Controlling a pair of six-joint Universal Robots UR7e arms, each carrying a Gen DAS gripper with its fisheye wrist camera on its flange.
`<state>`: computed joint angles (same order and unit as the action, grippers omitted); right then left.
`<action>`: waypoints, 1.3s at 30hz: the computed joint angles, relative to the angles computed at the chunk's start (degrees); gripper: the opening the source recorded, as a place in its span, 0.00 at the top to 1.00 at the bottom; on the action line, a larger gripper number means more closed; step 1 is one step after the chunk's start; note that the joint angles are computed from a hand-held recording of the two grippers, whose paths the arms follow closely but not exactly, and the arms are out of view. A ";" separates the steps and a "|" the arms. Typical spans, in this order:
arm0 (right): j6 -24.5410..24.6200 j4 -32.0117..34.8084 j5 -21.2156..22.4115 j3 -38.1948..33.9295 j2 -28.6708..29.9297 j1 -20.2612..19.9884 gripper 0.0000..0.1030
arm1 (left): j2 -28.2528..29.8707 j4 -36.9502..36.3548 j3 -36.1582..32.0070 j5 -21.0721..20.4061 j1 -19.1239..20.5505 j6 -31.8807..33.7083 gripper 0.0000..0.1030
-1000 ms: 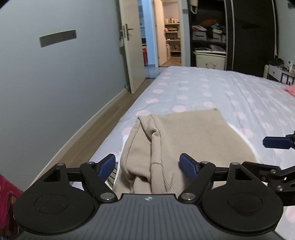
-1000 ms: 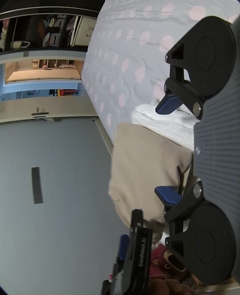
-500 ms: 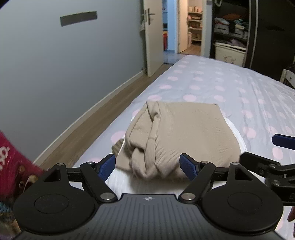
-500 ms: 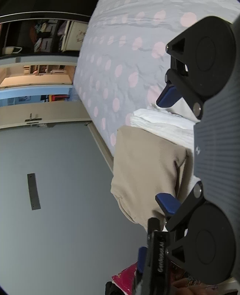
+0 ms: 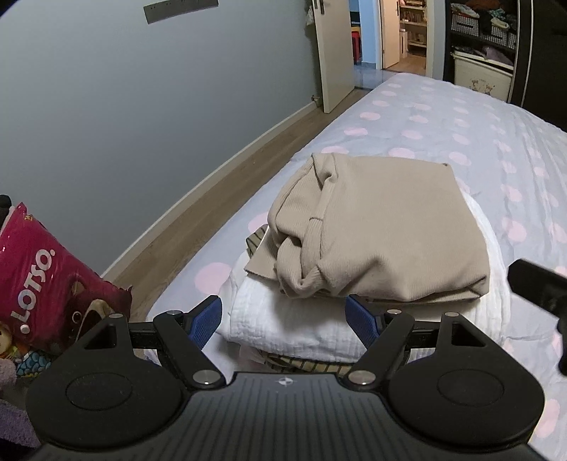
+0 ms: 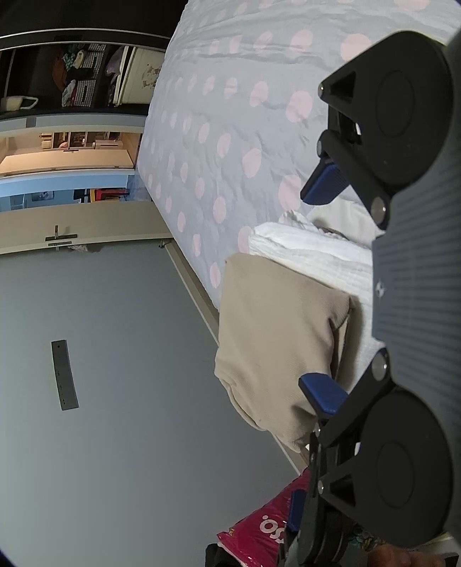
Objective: Fold clothes
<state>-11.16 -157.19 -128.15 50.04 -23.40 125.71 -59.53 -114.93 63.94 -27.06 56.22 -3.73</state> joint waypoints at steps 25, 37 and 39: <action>1.46 3.63 0.69 -1.01 0.20 -0.64 0.01 | -1.40 -5.13 3.10 -0.35 -1.34 3.68 0.26; 1.23 3.87 0.52 -0.62 0.06 -0.58 0.01 | -1.72 -5.95 3.35 -0.66 -1.06 4.54 0.26; 1.21 3.86 0.50 -0.76 0.15 -0.55 0.01 | -1.61 -5.89 3.14 -0.62 -1.09 4.61 0.26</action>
